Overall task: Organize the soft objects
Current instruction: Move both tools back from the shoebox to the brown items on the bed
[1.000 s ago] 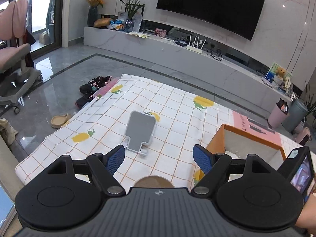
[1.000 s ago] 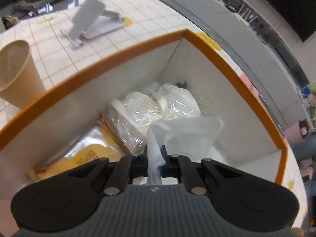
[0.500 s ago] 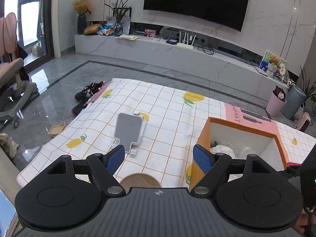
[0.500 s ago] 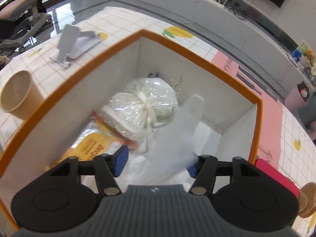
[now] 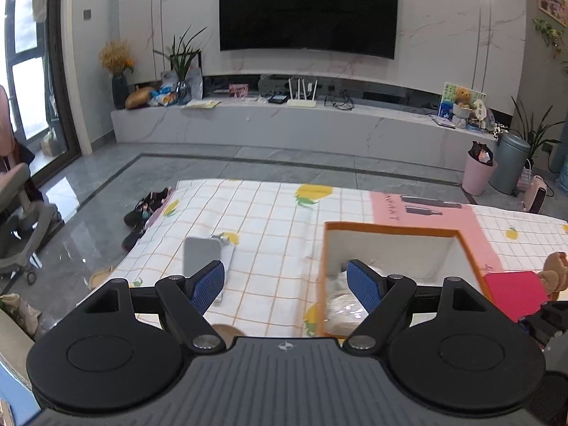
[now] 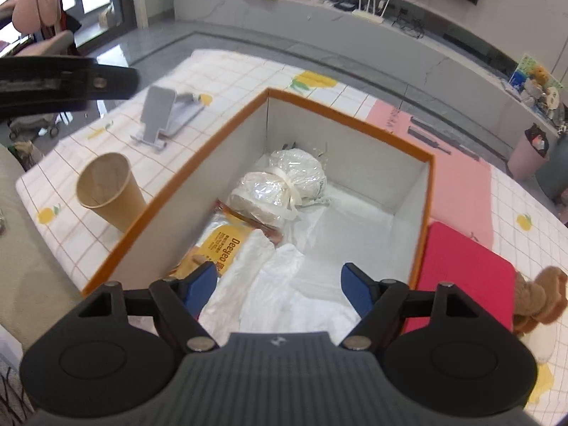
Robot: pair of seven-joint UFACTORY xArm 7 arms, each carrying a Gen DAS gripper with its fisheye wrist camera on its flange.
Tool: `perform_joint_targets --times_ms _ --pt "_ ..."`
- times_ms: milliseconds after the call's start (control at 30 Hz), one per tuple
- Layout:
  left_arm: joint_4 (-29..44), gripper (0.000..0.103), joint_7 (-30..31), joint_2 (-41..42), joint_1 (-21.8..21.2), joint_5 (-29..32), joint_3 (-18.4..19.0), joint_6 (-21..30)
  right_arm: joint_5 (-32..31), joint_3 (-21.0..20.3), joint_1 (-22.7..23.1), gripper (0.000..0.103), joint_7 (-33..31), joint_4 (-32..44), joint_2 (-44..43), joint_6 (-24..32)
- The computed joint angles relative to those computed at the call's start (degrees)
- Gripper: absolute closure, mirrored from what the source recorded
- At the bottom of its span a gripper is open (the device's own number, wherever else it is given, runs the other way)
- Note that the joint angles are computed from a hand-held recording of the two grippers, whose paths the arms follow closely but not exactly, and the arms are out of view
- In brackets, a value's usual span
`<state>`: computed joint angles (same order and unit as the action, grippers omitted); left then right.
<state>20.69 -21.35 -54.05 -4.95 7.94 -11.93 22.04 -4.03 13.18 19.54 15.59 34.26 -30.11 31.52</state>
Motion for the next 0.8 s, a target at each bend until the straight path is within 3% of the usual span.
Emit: perform_joint_targets --times_ms 300,533,667,800 --pt "1.4 0.011 -1.0 -2.0 -11.5 -6.0 -0.4 4.3 2.3 -2.6 -0.1 0.025 -0.2 -6.9 -14.0 4.4" --pt "1.8 0.011 -6.3 -1.8 -14.8 -5.0 -8.5 3.1 3.2 -7.4 -3.6 0.022 -3.5 -14.3 -32.5 12.5" --pt "2.7 0.011 -11.7 1.3 -15.5 -3.1 -14.2 2.6 2.1 -12.3 -9.7 0.021 -7.4 -19.1 -46.9 20.4" --pt "4.6 0.011 -17.9 6.5 -15.7 -0.4 -20.0 2.1 -1.4 -20.0 -20.7 0.018 -14.1 -23.7 -60.5 27.8"
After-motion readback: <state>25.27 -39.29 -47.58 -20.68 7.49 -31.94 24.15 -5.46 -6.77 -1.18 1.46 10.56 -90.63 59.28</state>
